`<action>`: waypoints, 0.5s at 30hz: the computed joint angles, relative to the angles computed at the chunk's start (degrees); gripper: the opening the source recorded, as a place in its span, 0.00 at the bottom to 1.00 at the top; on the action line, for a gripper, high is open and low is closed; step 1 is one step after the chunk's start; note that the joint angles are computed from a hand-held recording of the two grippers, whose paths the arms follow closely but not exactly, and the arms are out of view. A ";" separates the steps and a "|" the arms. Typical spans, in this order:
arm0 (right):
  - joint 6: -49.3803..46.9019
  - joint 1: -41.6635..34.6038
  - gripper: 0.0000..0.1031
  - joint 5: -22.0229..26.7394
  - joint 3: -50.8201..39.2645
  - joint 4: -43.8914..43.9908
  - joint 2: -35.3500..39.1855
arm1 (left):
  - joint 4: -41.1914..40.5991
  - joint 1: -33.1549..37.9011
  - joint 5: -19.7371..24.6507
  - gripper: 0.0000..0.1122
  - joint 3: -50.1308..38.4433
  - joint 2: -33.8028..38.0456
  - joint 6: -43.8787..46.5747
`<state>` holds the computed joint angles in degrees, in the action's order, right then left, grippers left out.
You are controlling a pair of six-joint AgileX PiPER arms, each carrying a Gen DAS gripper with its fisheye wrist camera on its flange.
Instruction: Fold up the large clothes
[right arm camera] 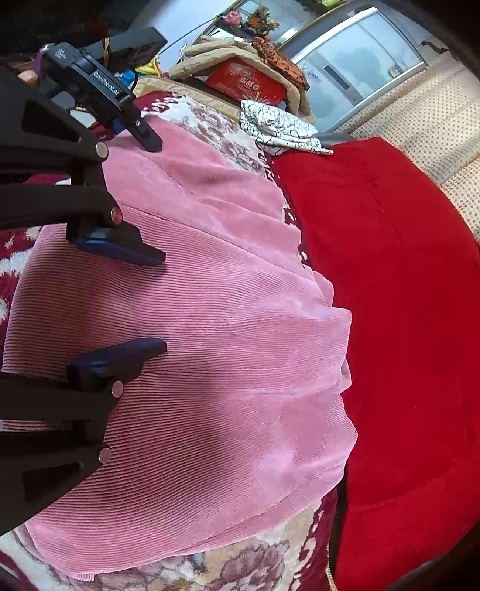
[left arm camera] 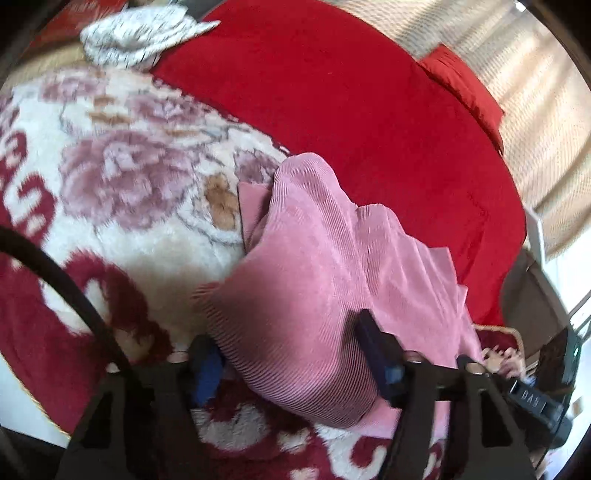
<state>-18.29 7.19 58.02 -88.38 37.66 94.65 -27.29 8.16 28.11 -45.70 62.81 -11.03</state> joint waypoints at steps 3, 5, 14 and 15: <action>-0.73 -1.51 0.44 0.98 0.09 2.52 -0.43 | -7.07 2.32 1.67 0.66 -1.16 1.85 4.59; -3.01 -3.00 0.44 0.67 0.92 5.39 -1.42 | -10.84 3.64 2.88 0.54 -2.30 3.06 7.05; 2.06 -1.58 0.42 3.15 -2.86 -0.33 2.16 | 0.05 -2.30 -2.11 0.56 -3.47 4.23 -3.66; 2.01 -1.76 0.42 3.57 -2.98 -0.12 2.21 | 3.87 -3.20 -1.78 0.54 -4.09 4.47 -6.62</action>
